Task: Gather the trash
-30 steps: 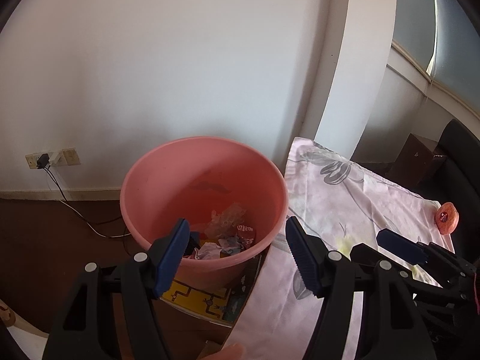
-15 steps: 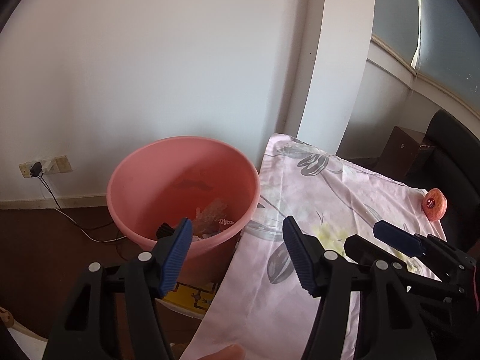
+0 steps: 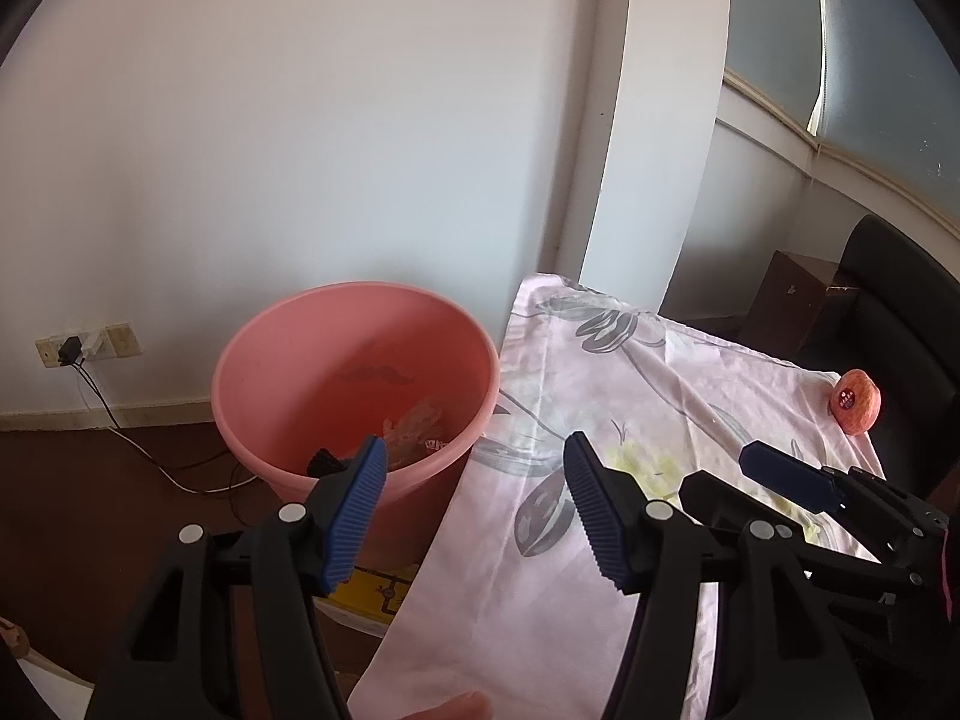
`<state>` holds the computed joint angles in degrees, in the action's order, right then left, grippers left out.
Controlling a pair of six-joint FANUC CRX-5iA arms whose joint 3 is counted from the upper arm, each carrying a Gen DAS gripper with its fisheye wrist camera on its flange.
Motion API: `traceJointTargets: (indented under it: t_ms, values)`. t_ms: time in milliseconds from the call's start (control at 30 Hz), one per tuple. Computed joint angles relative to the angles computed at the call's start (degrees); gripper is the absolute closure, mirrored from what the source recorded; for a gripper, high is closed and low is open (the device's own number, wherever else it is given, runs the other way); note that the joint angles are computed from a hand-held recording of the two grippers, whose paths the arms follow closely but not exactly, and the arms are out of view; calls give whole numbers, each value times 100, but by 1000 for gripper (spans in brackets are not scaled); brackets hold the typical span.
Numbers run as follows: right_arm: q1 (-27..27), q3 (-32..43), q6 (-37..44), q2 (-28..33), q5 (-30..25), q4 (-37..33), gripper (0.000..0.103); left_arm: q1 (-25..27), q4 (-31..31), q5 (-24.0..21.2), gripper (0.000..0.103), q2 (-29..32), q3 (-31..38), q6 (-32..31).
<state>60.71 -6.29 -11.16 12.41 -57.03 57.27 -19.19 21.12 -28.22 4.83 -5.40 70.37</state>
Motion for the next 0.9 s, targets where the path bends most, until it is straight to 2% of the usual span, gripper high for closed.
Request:
traceJointTargets:
  t_ms: [900]
  values:
    - [51, 17, 11, -14, -92, 0, 52, -3, 118, 54, 45, -67, -101, -150]
